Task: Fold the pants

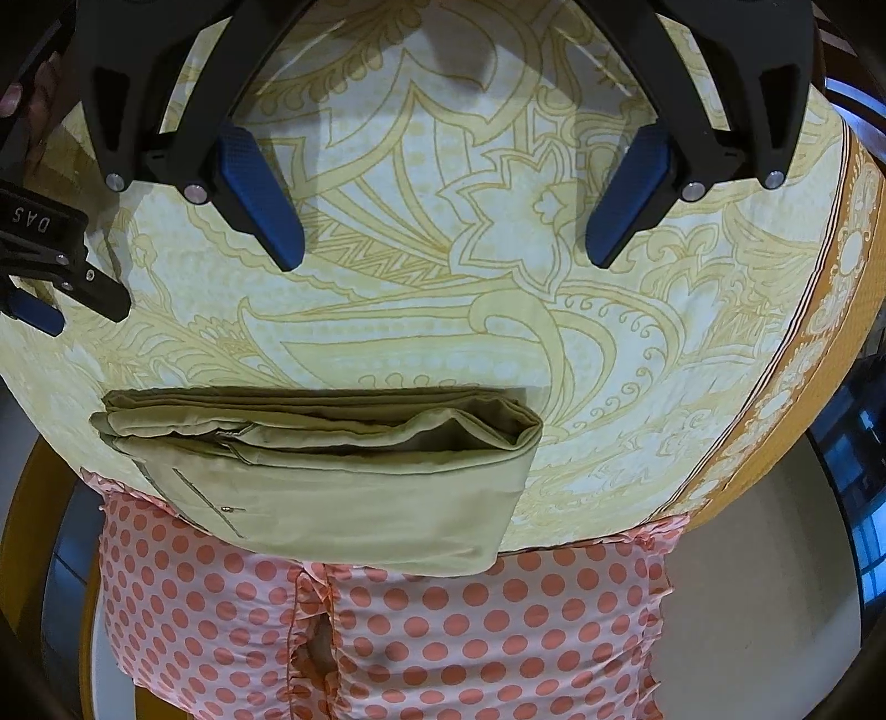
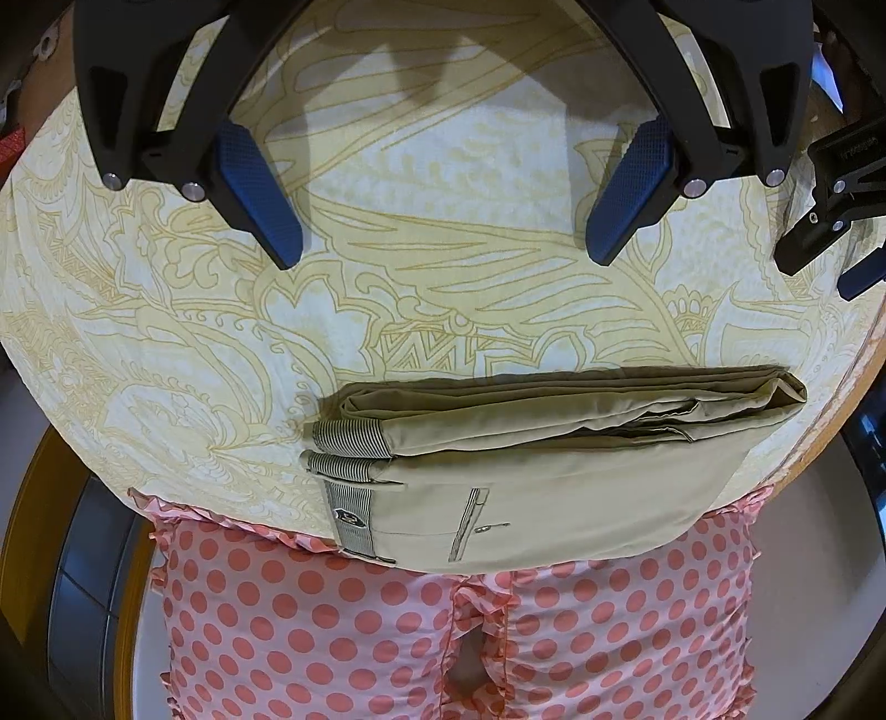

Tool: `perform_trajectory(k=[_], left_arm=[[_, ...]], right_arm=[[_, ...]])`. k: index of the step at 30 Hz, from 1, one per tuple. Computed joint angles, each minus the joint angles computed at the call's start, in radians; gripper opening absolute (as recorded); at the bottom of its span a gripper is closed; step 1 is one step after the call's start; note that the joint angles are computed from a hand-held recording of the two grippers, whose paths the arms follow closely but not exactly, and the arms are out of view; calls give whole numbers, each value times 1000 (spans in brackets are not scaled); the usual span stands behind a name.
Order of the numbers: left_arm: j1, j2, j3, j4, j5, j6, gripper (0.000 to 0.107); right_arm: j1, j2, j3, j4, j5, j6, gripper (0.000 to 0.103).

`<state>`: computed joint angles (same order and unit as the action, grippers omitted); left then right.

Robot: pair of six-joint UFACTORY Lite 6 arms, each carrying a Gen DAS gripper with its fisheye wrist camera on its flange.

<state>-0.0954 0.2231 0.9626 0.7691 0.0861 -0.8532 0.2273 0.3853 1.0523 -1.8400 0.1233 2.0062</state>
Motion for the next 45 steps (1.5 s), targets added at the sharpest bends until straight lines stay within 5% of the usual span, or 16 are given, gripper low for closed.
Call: perform_trajectory(k=[5,45], left_arm=[[-9,-6,-13,244,3,-259,101],[-10,4,1,114,6,-134,101]], right_arm=[[1,-1,-1,-14,1,14,102],[2,0,0,0,3,3,102]])
